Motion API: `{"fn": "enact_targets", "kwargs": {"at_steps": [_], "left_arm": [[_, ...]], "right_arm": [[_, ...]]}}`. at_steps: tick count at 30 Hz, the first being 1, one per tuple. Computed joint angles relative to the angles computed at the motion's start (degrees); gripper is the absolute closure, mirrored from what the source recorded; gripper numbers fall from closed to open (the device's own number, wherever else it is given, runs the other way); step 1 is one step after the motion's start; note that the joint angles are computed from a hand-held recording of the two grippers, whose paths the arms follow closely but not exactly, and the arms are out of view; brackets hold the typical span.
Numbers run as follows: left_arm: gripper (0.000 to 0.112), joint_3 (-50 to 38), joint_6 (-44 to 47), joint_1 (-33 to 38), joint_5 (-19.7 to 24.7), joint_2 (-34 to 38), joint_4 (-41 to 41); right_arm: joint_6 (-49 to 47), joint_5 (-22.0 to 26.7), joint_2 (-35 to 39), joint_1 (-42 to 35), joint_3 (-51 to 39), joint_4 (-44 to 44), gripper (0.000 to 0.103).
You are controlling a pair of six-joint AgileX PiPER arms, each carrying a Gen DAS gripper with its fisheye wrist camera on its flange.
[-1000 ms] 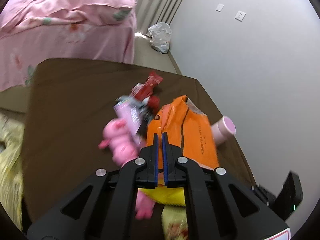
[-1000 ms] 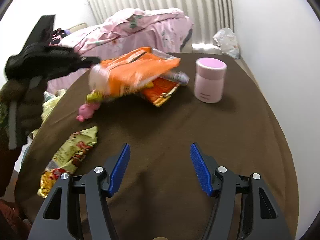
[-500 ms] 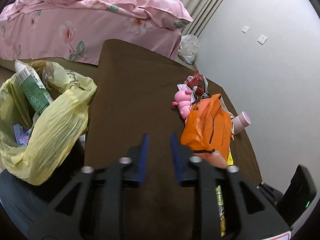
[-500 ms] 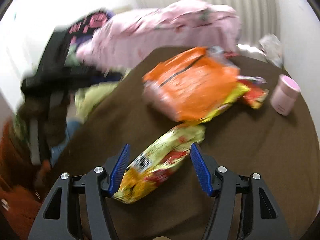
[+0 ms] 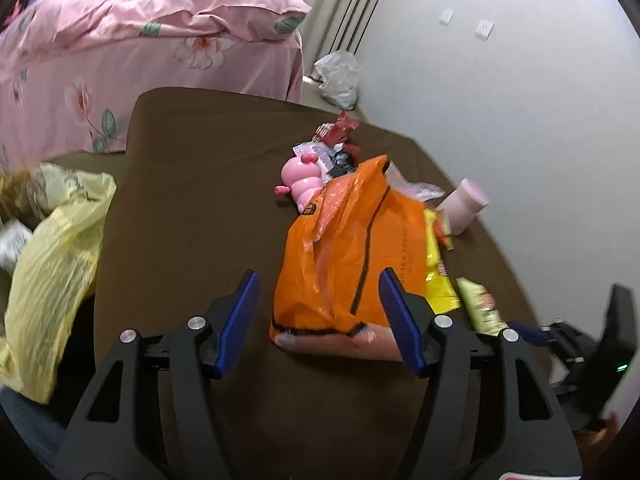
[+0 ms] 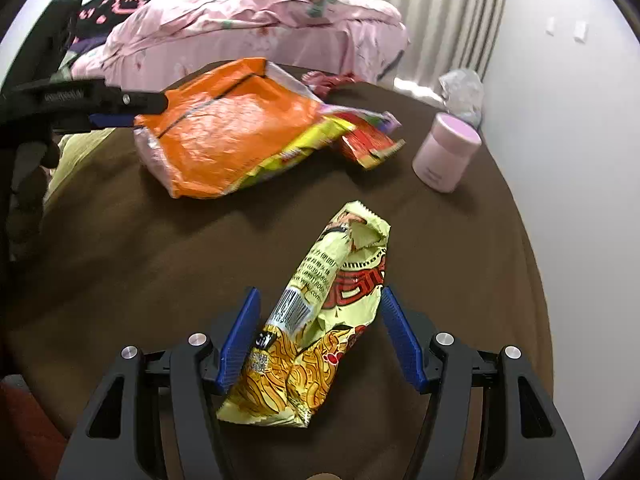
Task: Collect trash
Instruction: 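Reach the left tool to the orange plastic bag while the right tool reaches the yellow chip bag, then grasp the orange plastic bag with the left tool while the right tool grasps the yellow chip bag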
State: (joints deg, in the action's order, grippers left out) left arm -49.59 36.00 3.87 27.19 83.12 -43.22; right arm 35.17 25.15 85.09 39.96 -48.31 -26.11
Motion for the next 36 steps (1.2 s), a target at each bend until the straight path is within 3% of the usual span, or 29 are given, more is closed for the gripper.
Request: {"fn": "enact_targets", "kwargs": {"at_steps": [3, 6, 8, 10, 15, 18, 20, 22, 25, 30, 31, 32, 36], "left_arm": [[0.054, -1.41, -8.19, -2.75, -1.66, 1.54, 8.05], [0.056, -2.53, -10.19, -2.32, 0.63, 2.77, 9.79], [0.066, -3.09, -5.29, 0.13, 4.55, 3.93, 4.48], [0.080, -2.52, -3.19, 1.42, 5.59, 3.43, 2.75], [0.086, -0.12, -0.32, 4.92, 8.27, 0.15, 1.63], [0.086, 1.99, 3.06, 8.76, 12.39, -3.22, -0.08], [0.086, 3.61, 6.32, 11.18, 16.03, -6.00, -0.29], [0.082, 5.53, 9.05, 13.11, 19.00, -9.24, 0.06], [0.076, 7.34, 12.83, 15.65, 22.29, -11.97, -0.89], [0.067, 8.14, 15.38, 19.60, 24.71, -12.33, -5.90], [0.061, 8.33, 15.41, 20.76, 25.55, -12.32, -7.43], [0.053, 8.52, 15.92, 21.92, 26.97, -12.13, -8.76], [0.046, 10.04, 16.42, 22.18, 27.84, -13.06, -8.89]], "right_arm": [[-10.49, -2.24, 0.70, -3.14, 0.74, 11.03, 0.044], [-14.02, -3.75, 0.50, -4.22, 1.95, 15.41, 0.044], [-17.86, -4.21, 0.37, -5.38, 2.27, 20.65, 0.044], [-20.08, -5.04, 0.09, -6.37, 2.73, 23.96, 0.044], [-21.46, -4.79, 0.21, -6.81, 2.57, 25.76, 0.044], [-19.56, -0.71, 1.04, -5.46, -0.04, 22.73, 0.044], [-24.29, -0.20, -0.17, -7.06, 0.36, 29.51, 0.044], [-27.37, -2.61, -3.46, -8.35, 2.96, 34.88, 0.044], [-22.98, -4.24, -6.58, -8.16, 4.64, 31.92, 0.044], [-22.86, -1.98, -3.95, -10.16, 2.67, 35.69, 0.046], [-22.33, -1.54, -3.81, -9.80, 2.63, 35.83, 0.048], [-21.01, -1.54, -4.15, -9.05, 3.00, 35.00, 0.049], [-13.94, -3.48, -5.84, -5.84, 5.49, 28.92, 0.053]]}}
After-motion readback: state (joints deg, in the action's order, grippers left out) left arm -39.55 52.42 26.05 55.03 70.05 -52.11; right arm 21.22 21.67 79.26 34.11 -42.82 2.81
